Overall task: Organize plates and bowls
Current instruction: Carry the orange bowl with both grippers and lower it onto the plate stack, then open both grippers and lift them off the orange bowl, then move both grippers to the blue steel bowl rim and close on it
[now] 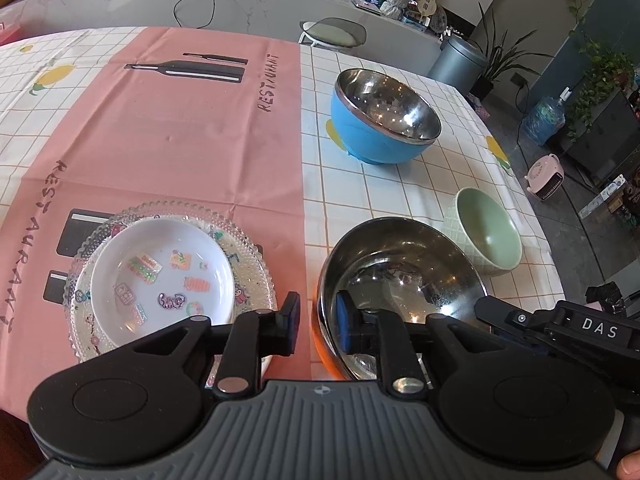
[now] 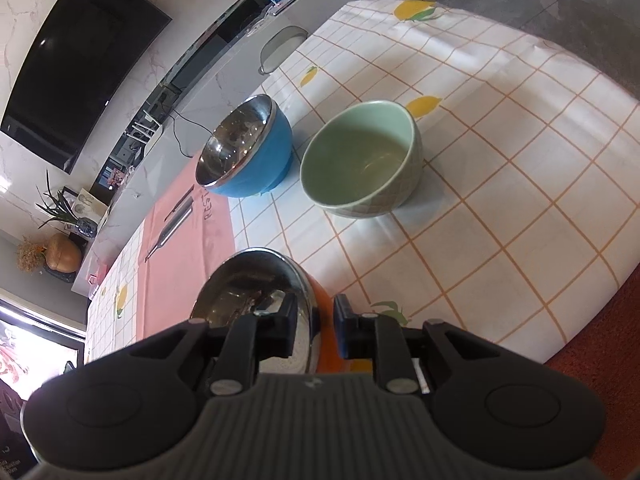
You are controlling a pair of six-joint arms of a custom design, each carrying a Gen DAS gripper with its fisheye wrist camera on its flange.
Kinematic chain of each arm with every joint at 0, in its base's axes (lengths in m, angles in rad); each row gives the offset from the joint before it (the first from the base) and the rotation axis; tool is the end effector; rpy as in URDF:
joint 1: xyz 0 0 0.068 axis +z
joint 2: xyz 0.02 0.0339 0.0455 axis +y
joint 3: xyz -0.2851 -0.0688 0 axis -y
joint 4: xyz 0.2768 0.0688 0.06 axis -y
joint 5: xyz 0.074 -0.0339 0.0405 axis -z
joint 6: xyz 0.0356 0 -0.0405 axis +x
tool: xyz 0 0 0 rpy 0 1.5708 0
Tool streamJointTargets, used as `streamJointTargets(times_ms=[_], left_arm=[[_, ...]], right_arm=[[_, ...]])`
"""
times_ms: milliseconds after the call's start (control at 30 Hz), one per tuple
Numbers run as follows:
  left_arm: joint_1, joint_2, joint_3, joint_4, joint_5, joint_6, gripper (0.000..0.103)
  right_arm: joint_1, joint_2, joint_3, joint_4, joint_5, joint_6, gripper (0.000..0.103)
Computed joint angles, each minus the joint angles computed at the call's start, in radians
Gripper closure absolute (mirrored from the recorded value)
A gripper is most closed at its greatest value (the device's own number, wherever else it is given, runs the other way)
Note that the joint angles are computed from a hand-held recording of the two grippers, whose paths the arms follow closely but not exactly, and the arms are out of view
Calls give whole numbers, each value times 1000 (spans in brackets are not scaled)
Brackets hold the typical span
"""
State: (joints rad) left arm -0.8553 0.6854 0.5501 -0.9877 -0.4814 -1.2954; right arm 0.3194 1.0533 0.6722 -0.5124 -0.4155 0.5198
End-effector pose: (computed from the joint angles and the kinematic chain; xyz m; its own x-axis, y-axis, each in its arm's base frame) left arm 0.0960 -0.0853 0.2209 -0.6780 -0.5201 -0.5194 -0.4229 0.8540 -0.3032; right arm 0.2091 0.0843 0.2310 -0.9041 0.1796 -0.3877 -0.0903 0.8065 0.5843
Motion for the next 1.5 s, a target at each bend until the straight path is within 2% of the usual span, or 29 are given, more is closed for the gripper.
streamJointTargets(times_ms=[67,200,333,600,800,1167,1333,1500], left_arm=[[-2,-21,9,-14,-10,-3,75],[11,-42,40,-35,-35,26,71],[69,-65,68,-29,-28,107,70],[283,-72,99,44,67,319,70],[449,-35,118,115,165,470,68],[711,164,167,299,346,689,66],[771,299,196,386,401,742,64],[817,441,224,462,456,775,57]], right_arm=[[4,-20,7,-9,27,-14,72],[-2,-41,24,-21,33,-30,65],[-1,-37,53,-29,30,-46,62],[24,40,130,-11,28,-46,48],[42,130,209,5,37,-65,46],[55,361,396,28,60,-53,44],[67,495,509,21,93,-58,44],[73,638,624,-10,116,-78,44]])
